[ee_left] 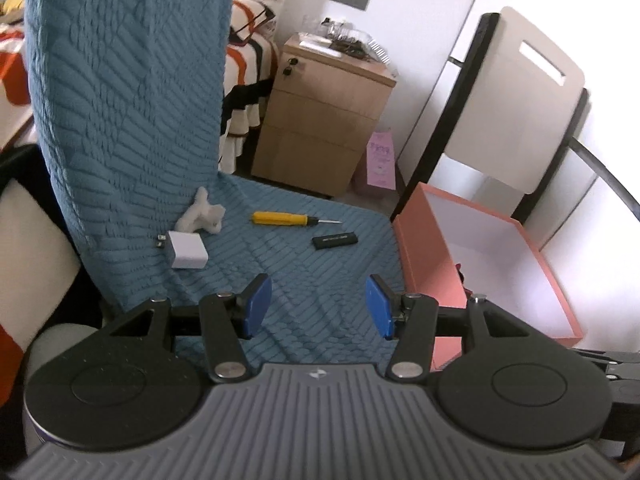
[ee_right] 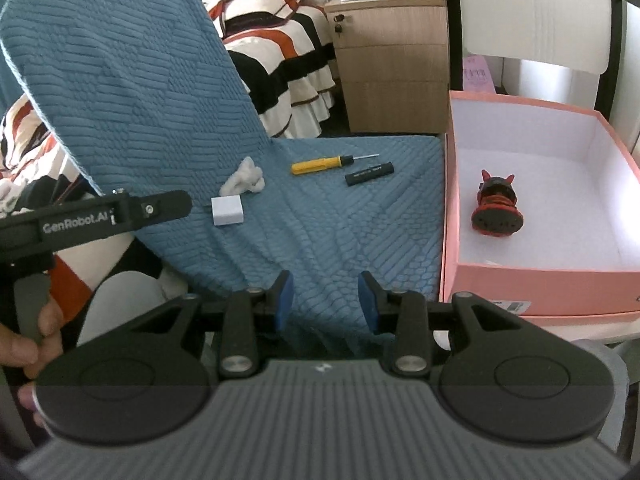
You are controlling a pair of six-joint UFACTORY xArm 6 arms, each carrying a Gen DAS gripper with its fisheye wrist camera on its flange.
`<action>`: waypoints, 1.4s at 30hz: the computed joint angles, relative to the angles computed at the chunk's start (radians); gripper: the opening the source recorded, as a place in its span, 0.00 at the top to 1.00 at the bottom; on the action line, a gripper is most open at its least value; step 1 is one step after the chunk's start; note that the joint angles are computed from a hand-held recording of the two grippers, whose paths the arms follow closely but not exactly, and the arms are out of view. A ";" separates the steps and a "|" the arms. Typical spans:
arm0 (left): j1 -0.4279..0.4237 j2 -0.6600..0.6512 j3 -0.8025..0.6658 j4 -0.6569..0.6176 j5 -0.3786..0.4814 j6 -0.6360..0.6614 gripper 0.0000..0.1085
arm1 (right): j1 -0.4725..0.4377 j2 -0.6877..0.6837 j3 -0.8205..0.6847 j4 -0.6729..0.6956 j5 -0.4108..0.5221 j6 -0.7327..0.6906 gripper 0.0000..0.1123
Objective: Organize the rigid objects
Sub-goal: 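Withdraw both open grippers from the pink box back over the cloth, then grasp the second white charger with the left gripper while the right approaches the black USB stick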
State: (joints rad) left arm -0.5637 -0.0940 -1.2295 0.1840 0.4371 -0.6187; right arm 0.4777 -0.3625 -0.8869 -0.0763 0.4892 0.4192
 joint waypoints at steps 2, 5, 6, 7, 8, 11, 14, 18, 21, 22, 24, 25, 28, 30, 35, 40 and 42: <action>0.009 0.024 -0.016 0.022 0.009 -0.022 0.44 | -0.001 0.027 -0.021 0.006 0.006 -0.007 0.65; 0.018 0.065 -0.051 0.066 0.033 -0.051 0.43 | -0.002 0.073 -0.056 0.014 0.011 -0.032 0.65; 0.021 0.076 -0.058 0.070 0.032 -0.058 0.42 | -0.004 0.090 -0.069 0.019 0.014 -0.041 0.65; 0.026 0.089 -0.066 0.079 0.033 -0.067 0.41 | -0.006 0.105 -0.081 0.031 0.019 -0.052 0.65; 0.029 0.101 -0.072 0.086 0.032 -0.074 0.41 | -0.008 0.121 -0.096 0.045 0.025 -0.066 0.65; 0.044 0.135 -0.086 0.071 0.014 -0.073 0.39 | -0.012 0.172 -0.139 0.059 0.034 -0.092 0.65; 0.056 0.183 -0.123 0.083 0.035 -0.077 0.37 | -0.017 0.226 -0.186 0.071 0.045 -0.107 0.65; 0.079 0.248 -0.157 0.130 0.019 -0.125 0.33 | -0.027 0.306 -0.259 0.125 0.061 -0.162 0.65; 0.092 0.305 -0.195 0.177 0.012 -0.164 0.32 | -0.036 0.371 -0.321 0.100 0.078 -0.140 0.65; 0.095 0.327 -0.211 0.201 0.011 -0.184 0.32 | -0.039 0.394 -0.344 0.101 0.085 -0.138 0.65; 0.100 0.365 -0.244 0.257 0.023 -0.223 0.32 | -0.049 0.442 -0.392 0.115 0.096 -0.140 0.65; 0.102 0.386 -0.262 0.289 0.027 -0.245 0.32 | -0.052 0.466 -0.417 0.112 0.100 -0.134 0.65; 0.105 0.451 -0.316 0.353 0.035 -0.279 0.32 | -0.063 0.538 -0.492 0.117 0.111 -0.121 0.65; 0.105 0.493 -0.352 0.417 0.046 -0.301 0.32 | -0.070 0.587 -0.543 0.118 0.118 -0.115 0.65; 0.110 0.597 -0.448 0.522 0.085 -0.349 0.32 | -0.084 0.716 -0.685 0.071 0.147 -0.066 0.62; 0.114 0.666 -0.522 0.629 0.140 -0.414 0.30 | -0.100 0.846 -0.834 0.030 0.173 -0.079 0.57; 0.118 0.676 -0.530 0.629 0.159 -0.425 0.29 | -0.106 0.899 -0.898 0.005 0.195 -0.107 0.50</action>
